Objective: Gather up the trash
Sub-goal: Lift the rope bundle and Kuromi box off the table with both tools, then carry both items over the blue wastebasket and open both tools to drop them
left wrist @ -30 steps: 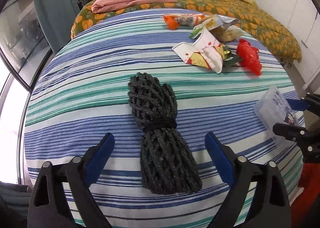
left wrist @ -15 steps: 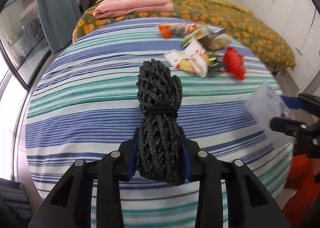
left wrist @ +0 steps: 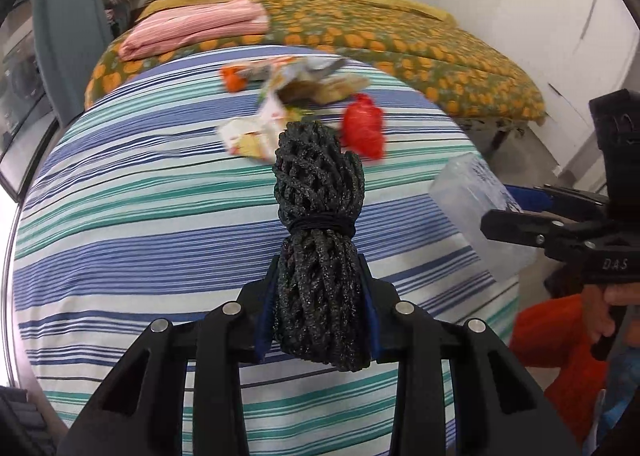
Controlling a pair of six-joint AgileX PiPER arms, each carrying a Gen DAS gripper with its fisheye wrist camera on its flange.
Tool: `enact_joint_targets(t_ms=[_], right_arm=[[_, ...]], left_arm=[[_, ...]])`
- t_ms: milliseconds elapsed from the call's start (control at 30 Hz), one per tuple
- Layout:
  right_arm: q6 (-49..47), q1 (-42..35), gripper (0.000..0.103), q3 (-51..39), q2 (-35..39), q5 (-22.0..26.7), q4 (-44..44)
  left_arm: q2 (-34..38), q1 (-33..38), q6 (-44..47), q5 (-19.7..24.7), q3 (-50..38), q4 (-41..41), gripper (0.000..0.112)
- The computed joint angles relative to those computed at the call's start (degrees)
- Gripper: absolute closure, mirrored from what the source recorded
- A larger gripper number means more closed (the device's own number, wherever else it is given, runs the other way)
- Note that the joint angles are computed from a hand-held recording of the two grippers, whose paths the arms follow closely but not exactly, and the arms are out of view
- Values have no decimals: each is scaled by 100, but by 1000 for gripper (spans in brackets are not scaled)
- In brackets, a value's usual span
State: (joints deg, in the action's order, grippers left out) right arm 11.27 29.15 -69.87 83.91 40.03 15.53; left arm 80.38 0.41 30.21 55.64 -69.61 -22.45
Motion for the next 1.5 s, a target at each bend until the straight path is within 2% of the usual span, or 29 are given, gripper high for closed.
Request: enact_joint_targets(t_ms=[133, 267, 367, 567, 733, 900, 1300, 1333, 1367, 1400, 1433, 1500], right_arm=[[-432, -570, 40, 509, -493, 24, 425], [-755, -1279, 40, 963, -1088, 213, 492], [-1265, -2197, 40, 1287, -1563, 487, 704], [-2567, -4091, 40, 1673, -1831, 887, 1287], [-3442, -5193, 40, 1934, -1673, 938, 1657], [-4196, -6025, 40, 2133, -1207, 863, 2038], [-5203, -6844, 39, 2165, -375, 543, 2826], [-5318, -6945, 39, 2156, -276, 545, 2955], [-5382, -7015, 37, 2121, -181, 573, 3028], [-5464, -7126, 23, 2073, -43, 665, 3140], [-5525, -7272, 20, 2054, 70, 760, 3275], [-5478, -7404, 20, 2015, 127, 819, 3345]], left_arm=[[-29, -635, -367, -3, -64, 64, 78], [-28, -1329, -698, -39, -172, 79, 78], [146, -1912, -1021, -112, -327, 114, 78], [825, -3224, -1830, -270, -924, 426, 78], [1614, -4108, -2453, -435, -1598, 668, 78], [2515, -4546, -2832, -387, -2395, 706, 77], [4413, -5050, -3428, -294, -4160, 1158, 75], [4554, -5055, -3427, -344, -4254, 1160, 71], [4694, -5037, -3392, -417, -4338, 1109, 56], [4813, -5042, -3496, -497, -4399, 1199, 47], [4892, -5053, -3640, -528, -4471, 1350, 38], [4984, -5044, -3850, -523, -4580, 1526, 38]])
